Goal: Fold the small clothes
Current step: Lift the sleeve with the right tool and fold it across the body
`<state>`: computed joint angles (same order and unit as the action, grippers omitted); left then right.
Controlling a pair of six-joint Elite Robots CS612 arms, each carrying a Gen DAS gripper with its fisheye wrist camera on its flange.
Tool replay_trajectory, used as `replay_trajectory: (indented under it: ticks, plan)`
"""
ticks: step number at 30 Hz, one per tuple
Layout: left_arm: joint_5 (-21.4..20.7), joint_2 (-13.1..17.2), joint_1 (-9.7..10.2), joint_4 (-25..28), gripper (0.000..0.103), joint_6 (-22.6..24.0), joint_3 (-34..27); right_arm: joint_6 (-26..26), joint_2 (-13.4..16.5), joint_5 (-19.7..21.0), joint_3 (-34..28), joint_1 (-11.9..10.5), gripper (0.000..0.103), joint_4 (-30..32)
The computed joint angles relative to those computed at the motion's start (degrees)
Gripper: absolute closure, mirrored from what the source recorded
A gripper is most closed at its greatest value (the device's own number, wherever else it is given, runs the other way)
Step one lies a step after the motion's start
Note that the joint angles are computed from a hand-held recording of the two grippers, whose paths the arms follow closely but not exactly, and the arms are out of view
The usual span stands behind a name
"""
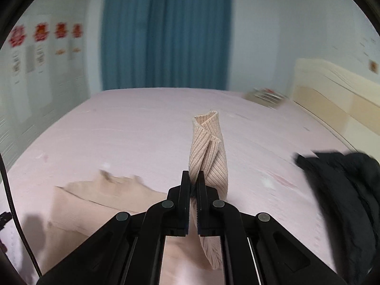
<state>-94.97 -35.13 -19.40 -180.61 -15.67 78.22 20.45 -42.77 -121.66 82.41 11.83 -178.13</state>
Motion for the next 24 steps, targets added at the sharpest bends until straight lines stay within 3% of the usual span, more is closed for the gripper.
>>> replay_trajectory:
  ticks: [5,9,13,15,17,19,21,24]
  plan:
    - [-0.05,0.73,1.25,1.13,0.04,0.6,-1.46,-4.38,8.09,6.94,-14.16,3.07,0.099,3.62]
    - [-0.54,1.34,1.89,1.83,0.04,0.25,-2.12,-4.68,14.81,17.27,-23.56,4.56,0.098,10.09]
    - [-2.19,2.2,1.97,3.27,0.04,0.89,-2.93,-5.77,17.83,29.28,-26.08,3.94,0.094,16.64]
    - [-2.9,2.66,1.73,3.88,0.04,1.61,-3.46,-5.46,17.3,29.64,-24.35,3.6,0.091,17.28]
    - [-4.84,3.33,1.37,4.99,0.04,2.25,-4.49,-4.14,15.18,28.6,-19.44,2.93,0.083,13.57]
    - [-7.61,4.15,0.94,6.35,0.04,2.78,-5.9,-1.58,12.64,26.93,-13.52,2.13,0.066,8.15]
    - [-9.64,4.93,0.32,7.51,0.04,3.53,-7.23,0.76,10.29,22.9,-8.09,1.78,0.064,4.36]
    - [-11.03,6.29,-0.85,9.0,0.04,4.58,-9.48,3.9,7.36,17.37,-2.26,0.94,0.065,4.01]
